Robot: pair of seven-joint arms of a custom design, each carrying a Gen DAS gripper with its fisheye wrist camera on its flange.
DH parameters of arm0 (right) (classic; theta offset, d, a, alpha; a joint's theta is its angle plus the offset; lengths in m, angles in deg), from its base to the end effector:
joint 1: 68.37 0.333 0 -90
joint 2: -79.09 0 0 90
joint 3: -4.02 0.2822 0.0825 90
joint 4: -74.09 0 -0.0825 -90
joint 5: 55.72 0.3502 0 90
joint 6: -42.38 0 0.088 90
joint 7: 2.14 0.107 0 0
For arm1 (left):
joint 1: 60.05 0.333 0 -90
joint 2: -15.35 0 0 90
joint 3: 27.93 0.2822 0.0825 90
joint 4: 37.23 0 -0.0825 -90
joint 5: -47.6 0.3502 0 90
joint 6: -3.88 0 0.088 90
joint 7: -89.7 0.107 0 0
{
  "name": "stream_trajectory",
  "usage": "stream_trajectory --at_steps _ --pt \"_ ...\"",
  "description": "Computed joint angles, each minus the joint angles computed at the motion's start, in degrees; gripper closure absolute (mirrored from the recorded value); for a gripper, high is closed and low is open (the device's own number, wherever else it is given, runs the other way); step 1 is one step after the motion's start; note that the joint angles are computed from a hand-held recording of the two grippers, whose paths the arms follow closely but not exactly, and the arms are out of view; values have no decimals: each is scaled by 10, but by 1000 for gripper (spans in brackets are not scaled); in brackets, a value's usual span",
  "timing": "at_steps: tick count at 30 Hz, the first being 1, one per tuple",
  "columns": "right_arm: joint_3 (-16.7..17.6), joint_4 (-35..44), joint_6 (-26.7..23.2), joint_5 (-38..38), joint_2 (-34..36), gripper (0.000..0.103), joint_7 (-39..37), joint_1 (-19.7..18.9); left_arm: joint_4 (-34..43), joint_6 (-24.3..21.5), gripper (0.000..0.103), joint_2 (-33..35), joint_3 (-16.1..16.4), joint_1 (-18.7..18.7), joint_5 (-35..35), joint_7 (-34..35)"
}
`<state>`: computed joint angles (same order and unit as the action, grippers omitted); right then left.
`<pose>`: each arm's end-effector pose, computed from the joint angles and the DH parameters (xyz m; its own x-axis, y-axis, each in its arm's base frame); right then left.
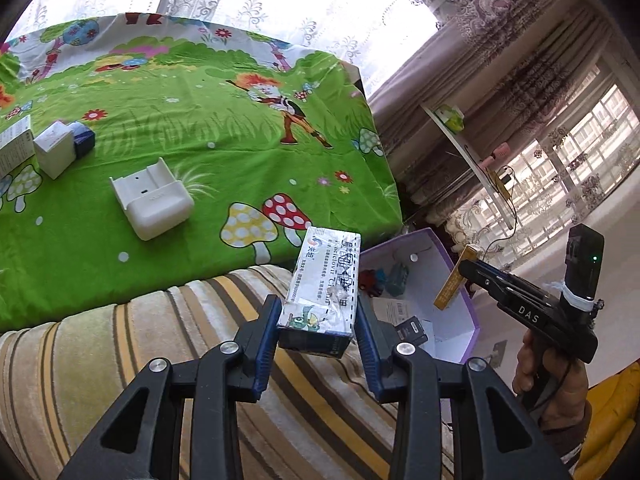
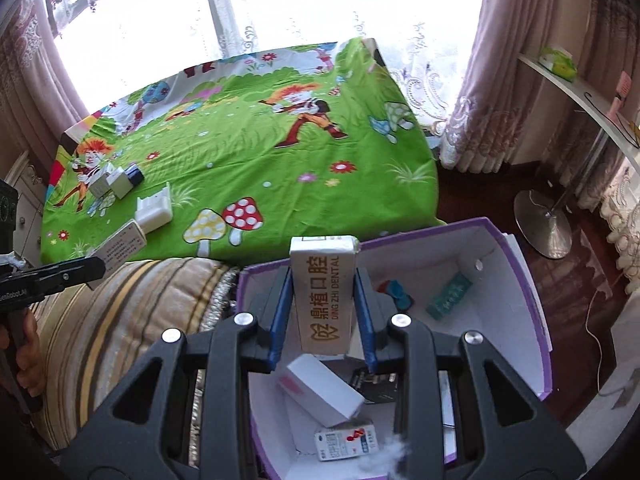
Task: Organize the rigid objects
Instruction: 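Carry both boxes over the purple-rimmed box and open both tools, then move both open tools back over the remaining items on the bed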
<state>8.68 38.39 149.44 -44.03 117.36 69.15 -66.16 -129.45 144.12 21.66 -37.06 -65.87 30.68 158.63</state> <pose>0.6810 0.0700 0.6409 0.4173 -0.9069 -0.0583 -0.7488 -0.3068 -0.5875 0.5888 -0.1518 0.6136 0.0894 -0.8552 0.5105 -0.7973 -0.3686 -0.4779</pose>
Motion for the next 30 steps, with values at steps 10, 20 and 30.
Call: stream_trajectory --at_steps 10,20,30 --pt "-29 -93 66 -21 -47 68 38 -33 134 -67 65 90 -14 -32 31 5" --pt "-32 -95 87 -29 -43 34 83 -48 236 -118 54 157 -18 -54 53 15" --pt "-23 -121 126 -9 -65 17 102 -55 201 -84 38 126 1 -67 107 -11"
